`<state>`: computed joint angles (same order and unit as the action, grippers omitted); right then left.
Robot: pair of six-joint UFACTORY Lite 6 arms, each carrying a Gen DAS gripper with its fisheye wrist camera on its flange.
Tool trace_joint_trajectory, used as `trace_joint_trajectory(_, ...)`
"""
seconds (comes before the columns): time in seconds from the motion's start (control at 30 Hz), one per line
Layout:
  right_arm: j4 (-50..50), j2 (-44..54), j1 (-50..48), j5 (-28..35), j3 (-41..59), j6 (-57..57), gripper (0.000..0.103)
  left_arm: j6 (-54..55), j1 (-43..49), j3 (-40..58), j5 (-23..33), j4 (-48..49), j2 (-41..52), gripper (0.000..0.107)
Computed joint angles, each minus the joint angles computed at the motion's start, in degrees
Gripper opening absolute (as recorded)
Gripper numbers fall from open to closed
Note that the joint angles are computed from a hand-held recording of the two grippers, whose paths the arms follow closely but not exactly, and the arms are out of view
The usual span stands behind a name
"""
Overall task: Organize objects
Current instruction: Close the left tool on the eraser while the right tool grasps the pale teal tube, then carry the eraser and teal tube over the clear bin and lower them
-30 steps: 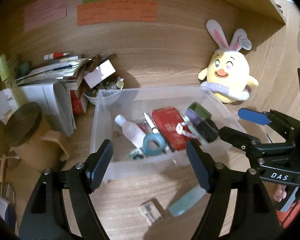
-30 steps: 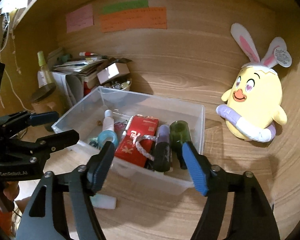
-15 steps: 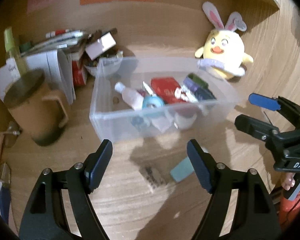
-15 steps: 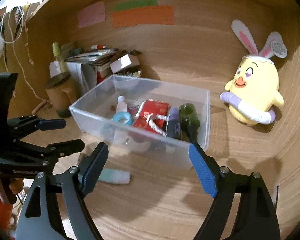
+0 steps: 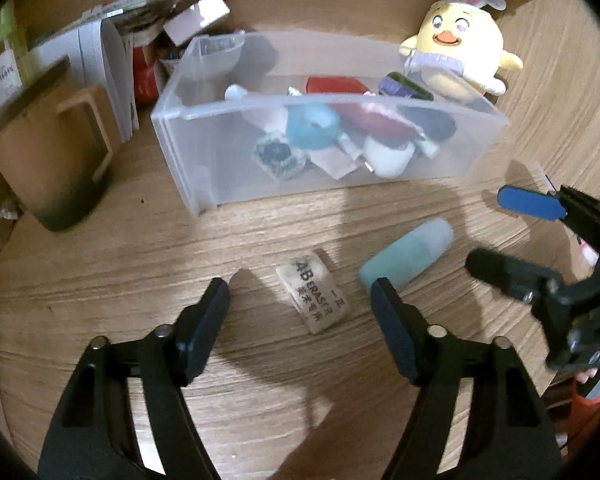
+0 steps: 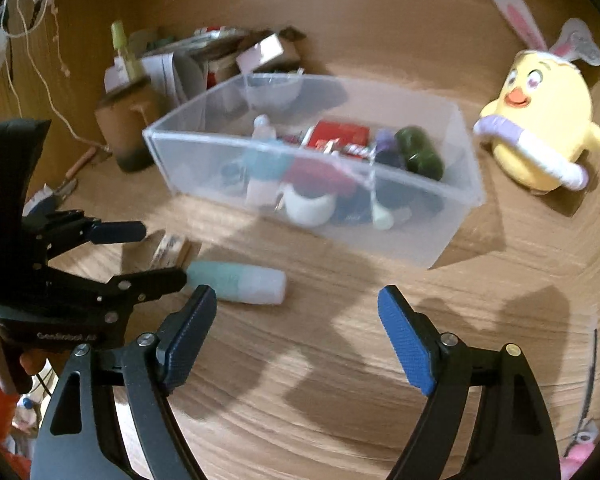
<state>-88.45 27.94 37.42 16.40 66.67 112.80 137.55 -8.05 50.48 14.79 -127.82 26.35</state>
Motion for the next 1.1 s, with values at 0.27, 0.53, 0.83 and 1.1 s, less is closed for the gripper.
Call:
trace_joint_trajectory(0.27,7.00,5.00,0.84,-2.36,5.60,-6.55,0.082,4.57,-0.06,-0.73,1.24,-3.22,-0.65,0.034)
trace_joint_trajectory(0.53,20.78,13.89,2.28,2.06,17.70,-24.32,0.079,-1.17,2.95,-1.81,3.70,3.39,-1.28,0.023)
trace_joint_trajectory(0.83,21.76,14.11,2.33,1.07,17.57,-24.83,0.023,-7.27,5.44,-1.39,5.72,8.17,-1.19,0.023)
trace_joint_trajectory(1.1,5.47,7.94,3.77,2.59,10.70,-6.91,0.023,-8.81,5.04,-3.73,7.41,7.86,-5.49,0.023)
